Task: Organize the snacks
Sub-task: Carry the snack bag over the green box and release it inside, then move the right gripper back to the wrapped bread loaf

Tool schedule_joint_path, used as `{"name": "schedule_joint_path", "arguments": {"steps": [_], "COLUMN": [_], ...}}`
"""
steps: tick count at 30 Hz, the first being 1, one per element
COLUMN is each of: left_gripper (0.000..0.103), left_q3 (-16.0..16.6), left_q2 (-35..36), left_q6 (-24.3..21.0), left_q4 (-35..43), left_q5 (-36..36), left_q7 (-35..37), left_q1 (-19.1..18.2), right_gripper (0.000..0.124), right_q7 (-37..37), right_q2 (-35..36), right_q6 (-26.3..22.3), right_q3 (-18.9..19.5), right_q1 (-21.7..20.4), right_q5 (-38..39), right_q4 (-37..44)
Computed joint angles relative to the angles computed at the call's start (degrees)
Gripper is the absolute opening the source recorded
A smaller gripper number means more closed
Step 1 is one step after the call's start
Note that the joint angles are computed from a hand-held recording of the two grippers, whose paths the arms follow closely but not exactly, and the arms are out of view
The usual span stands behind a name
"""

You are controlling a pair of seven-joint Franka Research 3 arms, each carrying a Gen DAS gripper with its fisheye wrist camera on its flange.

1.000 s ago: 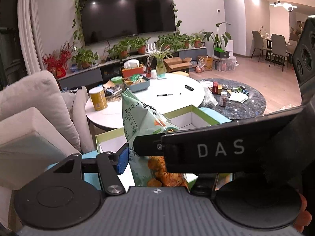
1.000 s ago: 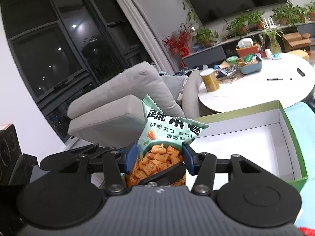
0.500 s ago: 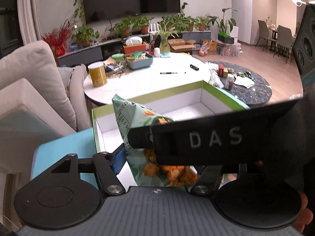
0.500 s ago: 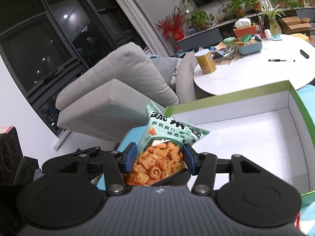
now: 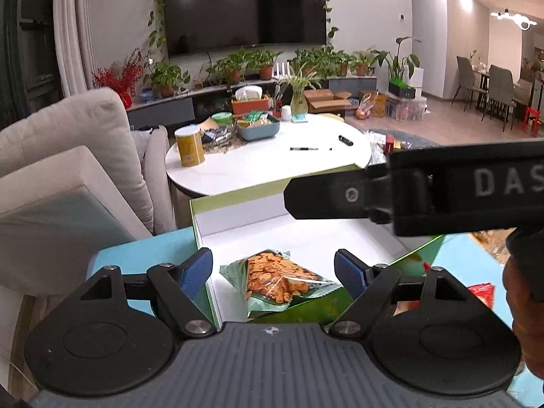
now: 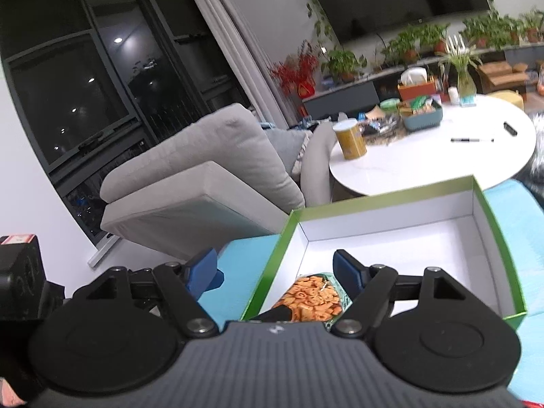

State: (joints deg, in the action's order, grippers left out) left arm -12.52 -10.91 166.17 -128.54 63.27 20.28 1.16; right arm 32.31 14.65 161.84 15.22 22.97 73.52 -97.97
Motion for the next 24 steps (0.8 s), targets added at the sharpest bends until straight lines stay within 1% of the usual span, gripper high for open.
{"name": "schedule_joint_path", "arguments": {"steps": [4, 8, 12, 16, 20, 24], "left_gripper": [0.080, 0.081, 0.082, 0.082, 0.082, 0.082], "left_q3": [-1.0, -2.0, -3.7, -4.7, -5.5, -6.3], "left_q2": [-3.3, -7.5, -11.6, -14.7, -16.7, -18.6], "left_q6": [-0.8, -1.0, -1.4, -1.2, -1.5, -1.7], "left_q4": [-1.4, -4.0, -6.9, -10.0, -12.6, -14.9], "left_q5": [1.4, 0.6, -0.5, -3.4, -7.2, -10.4], "left_q7": [-2.1, -2.8, -3.6, -2.6, -1.1, -0.1], "left_q1": [0.1, 0.2, 0.5, 0.2, -0.3, -0.5], "right_gripper": [0.097, 0.097, 0.097, 0.097, 0.097, 0.097], "right_q7": [-6.1, -11.7, -13.2, -15.8, -15.5, -10.8], "right_q2": [-3.5, -7.4, -11.0, -14.0, -16.5, -18.0], "right_q6": [1.2, 2.3, 0.7, 1.6, 2.0, 2.4], "right_q3": [0.7, -0.4, -2.3, -3.5, -4.5, -5.2], "right_q1": [0.1, 1.6, 2.9, 4.3, 5.1, 5.6], "right_q5": [6.4, 12.7, 15.5, 18.0, 19.4, 17.5], "right_q4": [-2.3, -5.0, -8.4, -12.1, -15.5, -18.2]}}
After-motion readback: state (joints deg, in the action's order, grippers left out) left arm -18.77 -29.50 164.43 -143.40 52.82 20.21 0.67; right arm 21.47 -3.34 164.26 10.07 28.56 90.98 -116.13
